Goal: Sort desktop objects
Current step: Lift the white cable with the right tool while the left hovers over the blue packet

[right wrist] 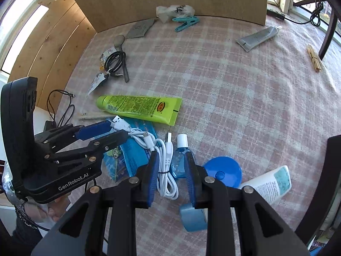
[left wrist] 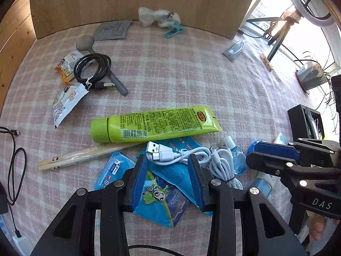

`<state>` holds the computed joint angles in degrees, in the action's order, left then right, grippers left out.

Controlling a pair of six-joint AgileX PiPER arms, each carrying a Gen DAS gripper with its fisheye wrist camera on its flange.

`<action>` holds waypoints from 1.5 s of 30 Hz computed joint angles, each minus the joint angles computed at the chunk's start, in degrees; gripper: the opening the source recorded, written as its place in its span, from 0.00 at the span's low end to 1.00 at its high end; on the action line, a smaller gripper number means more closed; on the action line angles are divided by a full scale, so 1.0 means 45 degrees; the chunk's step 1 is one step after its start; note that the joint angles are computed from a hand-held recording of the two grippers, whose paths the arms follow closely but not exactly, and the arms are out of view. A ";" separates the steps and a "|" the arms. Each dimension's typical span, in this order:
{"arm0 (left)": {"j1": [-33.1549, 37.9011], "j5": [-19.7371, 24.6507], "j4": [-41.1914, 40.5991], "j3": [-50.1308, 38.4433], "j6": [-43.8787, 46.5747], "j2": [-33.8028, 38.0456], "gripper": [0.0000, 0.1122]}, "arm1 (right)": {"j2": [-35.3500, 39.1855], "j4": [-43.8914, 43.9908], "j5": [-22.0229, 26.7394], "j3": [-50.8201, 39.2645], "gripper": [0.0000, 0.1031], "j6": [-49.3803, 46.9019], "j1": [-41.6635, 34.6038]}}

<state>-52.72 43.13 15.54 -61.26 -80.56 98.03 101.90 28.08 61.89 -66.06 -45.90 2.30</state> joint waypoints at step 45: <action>0.1470 0.0110 -0.3870 -0.2748 0.3759 0.2416 0.34 | 0.0103 -0.0874 -0.1055 0.1580 0.19 0.0279 0.0707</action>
